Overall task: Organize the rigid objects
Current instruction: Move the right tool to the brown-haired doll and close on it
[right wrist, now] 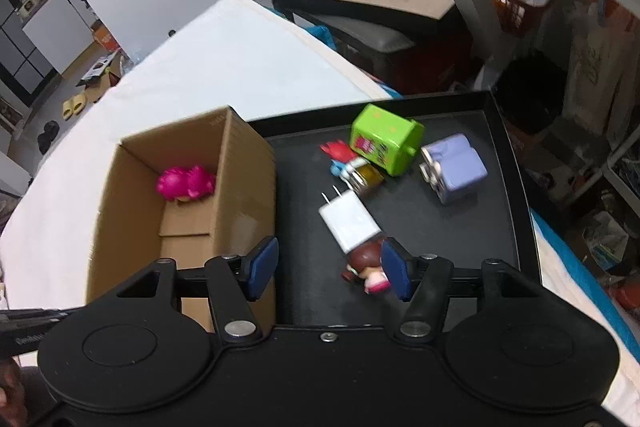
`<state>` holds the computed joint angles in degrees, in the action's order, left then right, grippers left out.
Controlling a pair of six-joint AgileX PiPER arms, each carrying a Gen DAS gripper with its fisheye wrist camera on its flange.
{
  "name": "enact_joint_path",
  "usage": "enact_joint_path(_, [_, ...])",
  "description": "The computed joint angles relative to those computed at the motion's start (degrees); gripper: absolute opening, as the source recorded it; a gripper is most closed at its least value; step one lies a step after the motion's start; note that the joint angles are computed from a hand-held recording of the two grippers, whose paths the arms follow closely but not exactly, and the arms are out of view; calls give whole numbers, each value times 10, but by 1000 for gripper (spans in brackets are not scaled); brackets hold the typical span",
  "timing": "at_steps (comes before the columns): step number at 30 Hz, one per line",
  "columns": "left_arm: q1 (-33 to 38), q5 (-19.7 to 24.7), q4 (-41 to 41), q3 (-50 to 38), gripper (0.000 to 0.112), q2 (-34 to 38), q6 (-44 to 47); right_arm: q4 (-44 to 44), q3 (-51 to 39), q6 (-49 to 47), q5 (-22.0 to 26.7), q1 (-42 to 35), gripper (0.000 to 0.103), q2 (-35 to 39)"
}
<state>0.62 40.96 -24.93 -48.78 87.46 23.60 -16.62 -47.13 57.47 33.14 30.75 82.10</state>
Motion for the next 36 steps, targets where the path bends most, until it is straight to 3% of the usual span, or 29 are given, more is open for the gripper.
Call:
enact_joint_path(5, [-4,0,9,-3,8,3,-11,15,28,-7,-20,-14,60,6])
enact_joint_path(7, [-7,-1,14,-4,9,4,-17,13,37,-6,-27,-16,65,13])
enact_joint_path(16, [-11,-2,19,-5,9,6,-26,22,57,-13,-67,-23,66,57])
enact_joint_path(29, [-7,1,13,-7,9,12,-15,-64,-7,3,-55,-9,66,158])
enact_joint_path(30, [-7,1,14,-7,9,11,-16,-66,-8,1,-56,-8,64,162])
enact_joint_path(32, [-8,1,15,-7,9,11,-18,-40,-11,-27,-58,-13,44,168])
enact_joint_path(36, [-12,0,22,-8,9,10,-26,-23,-7,-30,-54,-14,42,158])
